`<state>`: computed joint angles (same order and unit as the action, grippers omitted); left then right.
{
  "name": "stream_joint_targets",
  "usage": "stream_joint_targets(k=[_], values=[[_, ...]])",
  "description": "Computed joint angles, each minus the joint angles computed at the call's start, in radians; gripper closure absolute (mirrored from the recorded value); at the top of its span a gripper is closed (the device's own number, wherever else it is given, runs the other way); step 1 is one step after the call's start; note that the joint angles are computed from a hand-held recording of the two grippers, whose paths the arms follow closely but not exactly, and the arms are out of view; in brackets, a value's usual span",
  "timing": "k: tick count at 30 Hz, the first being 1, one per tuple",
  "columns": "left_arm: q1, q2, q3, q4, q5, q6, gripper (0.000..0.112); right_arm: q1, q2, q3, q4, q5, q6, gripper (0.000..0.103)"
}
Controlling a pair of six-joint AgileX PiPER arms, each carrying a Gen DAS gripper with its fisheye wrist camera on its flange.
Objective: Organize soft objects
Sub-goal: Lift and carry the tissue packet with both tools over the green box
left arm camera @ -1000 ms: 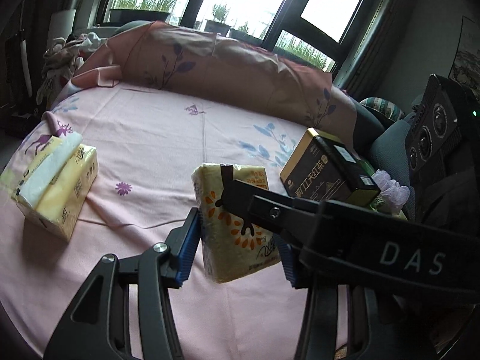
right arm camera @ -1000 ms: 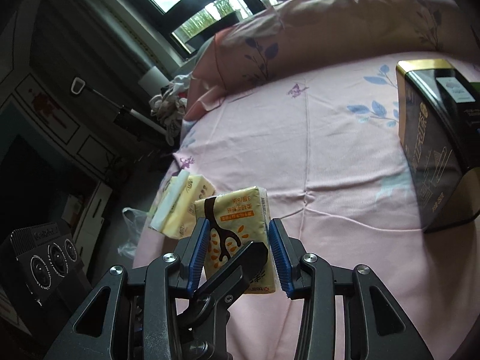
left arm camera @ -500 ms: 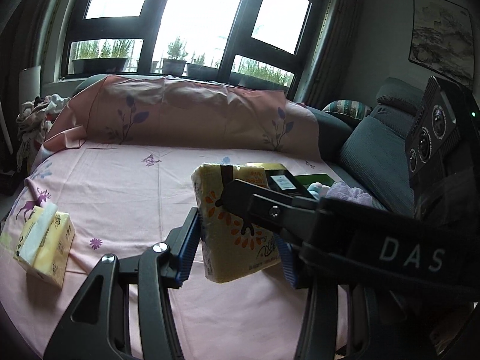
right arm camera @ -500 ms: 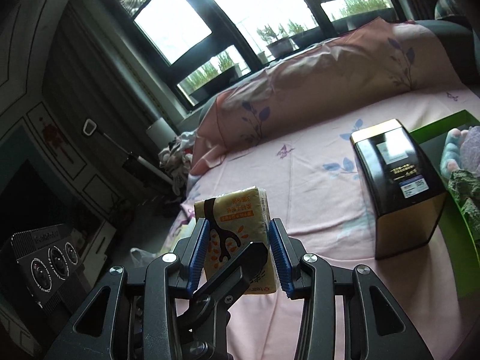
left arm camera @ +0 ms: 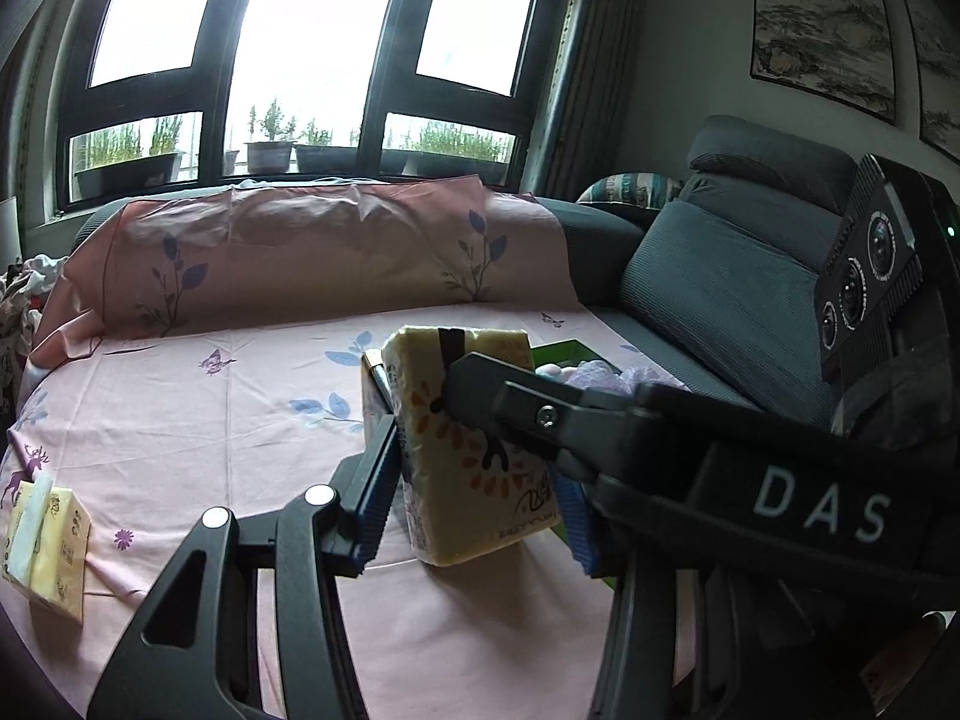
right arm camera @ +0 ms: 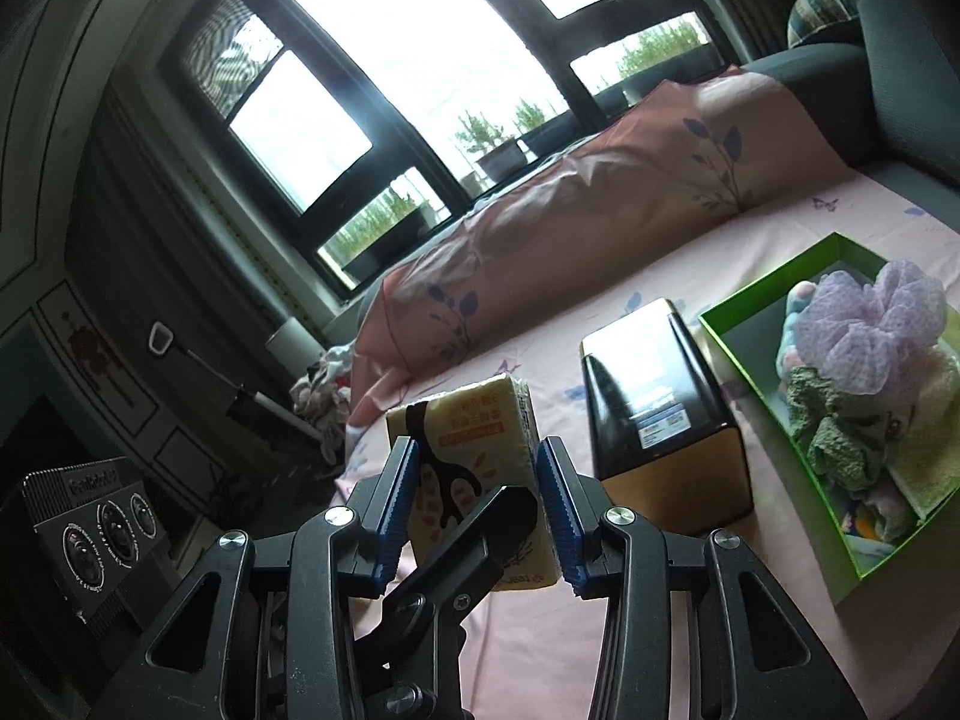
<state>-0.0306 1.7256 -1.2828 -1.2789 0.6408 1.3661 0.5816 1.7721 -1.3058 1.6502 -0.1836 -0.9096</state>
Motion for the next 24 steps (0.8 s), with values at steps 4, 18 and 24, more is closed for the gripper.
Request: stream_joint_targets(k=[4,18,24], values=[[-0.059,0.007,-0.023,0.026,-0.017,-0.012,0.066,-0.02,-0.052,0.083,-0.258,-0.028,0.288,0.059],[-0.255,0.124,-0.181,0.202,0.001,-0.168,0.065,-0.134,-0.193,0.348,-0.629,-0.127,0.79,0.059],[-0.335,0.217,-0.303,0.316,0.028,-0.285,0.066,-0.212,-0.215,0.426,-0.764,-0.133,0.983,0.059]])
